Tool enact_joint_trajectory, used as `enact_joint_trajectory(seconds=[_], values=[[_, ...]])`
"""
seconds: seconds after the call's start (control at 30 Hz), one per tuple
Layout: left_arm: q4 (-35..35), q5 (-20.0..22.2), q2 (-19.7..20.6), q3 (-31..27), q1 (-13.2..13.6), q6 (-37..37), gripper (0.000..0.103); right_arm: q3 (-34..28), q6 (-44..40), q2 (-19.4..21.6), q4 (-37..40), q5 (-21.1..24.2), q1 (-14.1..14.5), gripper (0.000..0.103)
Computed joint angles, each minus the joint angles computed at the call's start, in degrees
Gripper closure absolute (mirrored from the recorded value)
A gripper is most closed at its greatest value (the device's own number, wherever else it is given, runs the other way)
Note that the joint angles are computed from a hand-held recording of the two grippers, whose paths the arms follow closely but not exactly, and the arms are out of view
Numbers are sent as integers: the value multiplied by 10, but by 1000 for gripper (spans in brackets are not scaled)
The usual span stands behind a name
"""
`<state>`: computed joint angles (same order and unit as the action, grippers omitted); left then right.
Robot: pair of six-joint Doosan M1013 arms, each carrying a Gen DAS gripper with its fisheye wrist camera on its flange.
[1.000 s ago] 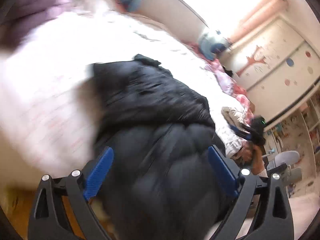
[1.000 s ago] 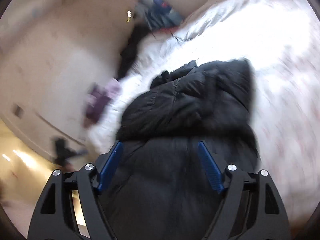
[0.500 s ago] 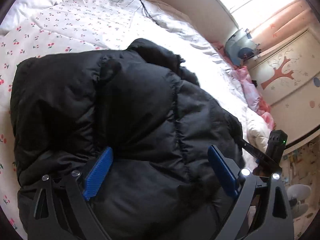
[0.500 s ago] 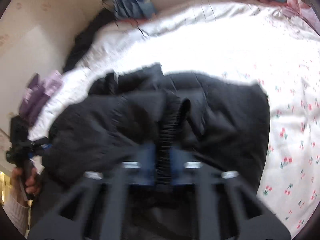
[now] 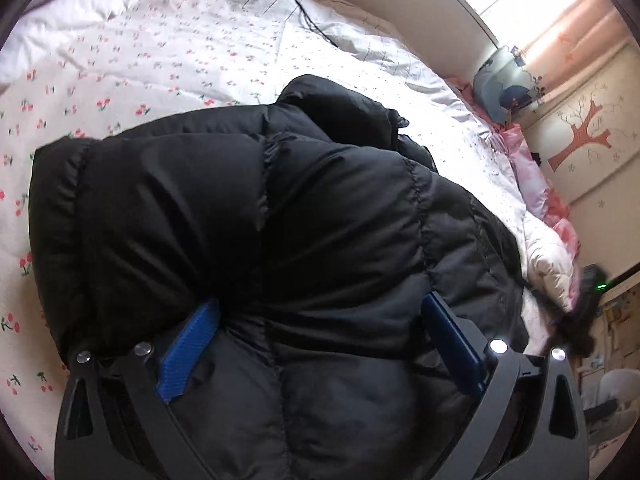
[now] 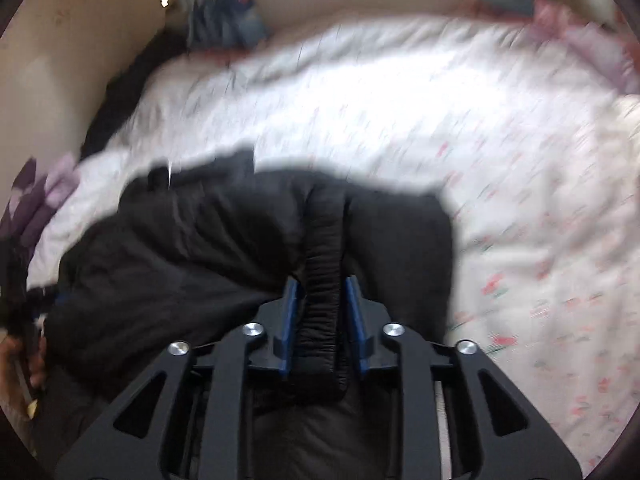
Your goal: Fold large clothes
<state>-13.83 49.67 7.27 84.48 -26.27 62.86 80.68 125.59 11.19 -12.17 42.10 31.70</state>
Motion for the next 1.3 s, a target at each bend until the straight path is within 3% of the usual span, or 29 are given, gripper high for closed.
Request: enact_joint_trajectory(seconds=[0.07,0.13,0.17,0.27,0.37,0.47,0.5,0.57,0.63,0.7,0.83,0.93,1.03,1.17,1.3], values=[[16,5,4,-3,-5,-2,7,11,61,-14,-103,-53,18,51],[34,12,7,-8,-9,-3,7,-3,21,-7,-113,-76,28,49],[41,13,11,-11,-10,-6,7,-22,-23,5,-90,-59,31,49],[48,10,13,-11,-11,-11,7,-104,-118,74,20,78,20,48],[18,12,8,-8,-4,12,7,-98,-127,87,123,76,-10,48],[-57,14,-20,12,19,38,7,-45,-134,34,184,15,-20,44],[-69,9,-31,22,25,42,7,-35,-140,21,189,13,-20,42],[-86,-3,-76,59,44,41,7,5,-141,-19,188,8,-19,21],[-90,-4,-117,95,59,30,7,58,-141,-68,207,9,-24,18],[-143,2,-162,144,85,54,7,115,-169,-113,289,27,-44,17],[-257,39,-213,225,117,103,7,225,-212,-180,442,59,-90,17],[-435,46,-247,296,139,210,7,301,-321,-215,631,65,-128,17],[-576,62,-265,349,134,314,7,340,-414,-221,766,79,-140,17],[-628,94,-263,369,107,363,7,365,-510,-212,886,118,-143,14],[-641,95,-270,369,85,385,7,385,-574,-212,963,144,-145,11]])
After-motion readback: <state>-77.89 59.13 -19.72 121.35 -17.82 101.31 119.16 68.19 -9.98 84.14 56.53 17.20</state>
